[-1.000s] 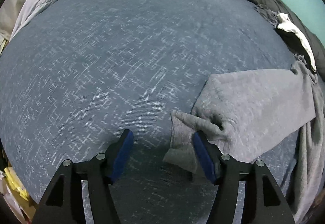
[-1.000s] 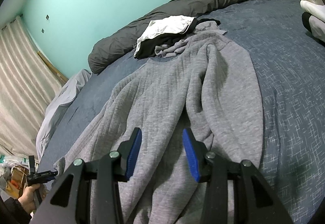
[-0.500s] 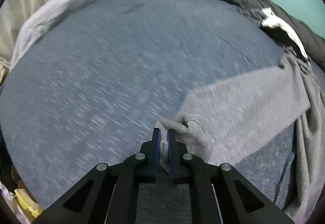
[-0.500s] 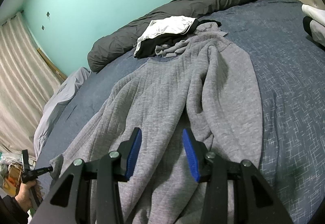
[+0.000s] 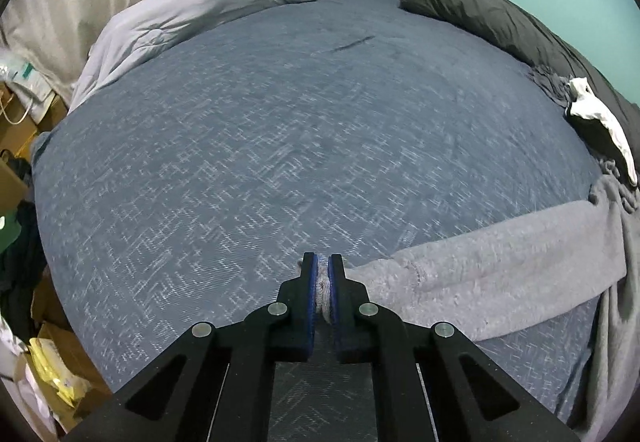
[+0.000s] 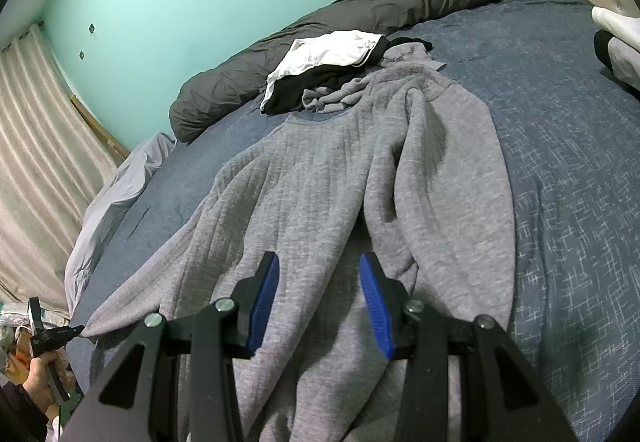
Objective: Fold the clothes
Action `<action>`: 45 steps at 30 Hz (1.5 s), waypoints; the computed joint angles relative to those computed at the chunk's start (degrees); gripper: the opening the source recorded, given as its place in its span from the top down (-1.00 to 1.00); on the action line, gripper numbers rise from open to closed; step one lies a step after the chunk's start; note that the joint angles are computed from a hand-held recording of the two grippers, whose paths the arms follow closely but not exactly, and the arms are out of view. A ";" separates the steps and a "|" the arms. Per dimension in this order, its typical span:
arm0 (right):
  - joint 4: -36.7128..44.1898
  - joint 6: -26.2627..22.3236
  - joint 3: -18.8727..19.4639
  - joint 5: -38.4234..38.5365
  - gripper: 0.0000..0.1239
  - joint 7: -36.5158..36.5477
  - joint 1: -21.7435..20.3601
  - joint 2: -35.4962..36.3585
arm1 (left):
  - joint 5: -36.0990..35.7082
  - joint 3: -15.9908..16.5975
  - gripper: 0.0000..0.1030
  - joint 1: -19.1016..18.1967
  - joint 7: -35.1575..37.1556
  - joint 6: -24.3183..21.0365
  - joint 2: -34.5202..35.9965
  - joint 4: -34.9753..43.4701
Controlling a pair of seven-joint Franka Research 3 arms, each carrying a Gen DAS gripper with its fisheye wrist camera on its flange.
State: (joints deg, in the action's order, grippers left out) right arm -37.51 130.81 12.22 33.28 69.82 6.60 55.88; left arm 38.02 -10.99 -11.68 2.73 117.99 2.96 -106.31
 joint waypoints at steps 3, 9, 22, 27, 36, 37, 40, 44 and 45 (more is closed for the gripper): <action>1.21 -0.53 -0.08 -0.37 0.31 0.26 0.19 0.70 | 0.99 -0.22 0.89 -0.13 -1.20 -1.49 -2.02 -1.65; 4.87 -2.29 0.08 -1.26 0.31 1.17 0.45 2.76 | -2.20 0.54 0.88 1.75 0.44 -1.44 -2.60 -3.53; -11.04 3.78 -1.91 -0.35 0.31 2.56 -1.86 -7.60 | -2.56 -0.95 0.42 1.25 -1.25 -1.02 -6.06 -4.33; -9.86 -3.12 -5.11 -3.66 0.10 7.82 -3.10 -8.77 | -2.93 -2.17 0.22 0.04 4.02 4.88 -5.31 -2.99; -15.32 -15.88 -7.24 -7.71 0.10 5.04 -5.41 -14.48 | -0.70 -2.76 0.18 -6.10 8.15 15.61 7.98 10.42; -15.74 -17.35 -7.28 -7.85 0.10 4.33 -5.55 -14.91 | -0.74 -2.67 0.18 -7.08 8.57 16.68 9.86 12.31; -15.15 -22.65 -7.61 -8.03 0.10 4.10 -5.91 -14.77 | -1.18 -1.97 0.17 -10.44 9.51 18.01 15.26 18.26; -18.50 -24.39 -8.33 -8.32 0.10 4.17 -5.67 -16.67 | -1.88 -0.40 0.17 -13.81 9.99 20.04 20.27 23.09; -19.17 -24.89 -8.18 -7.89 0.10 3.90 -5.79 -17.02 | -2.05 0.01 0.17 -14.43 10.20 20.35 21.23 23.91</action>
State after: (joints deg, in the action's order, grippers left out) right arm -56.68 105.92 4.04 25.39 73.73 0.81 38.86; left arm 35.97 -10.99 -26.10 12.93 138.34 24.19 -82.40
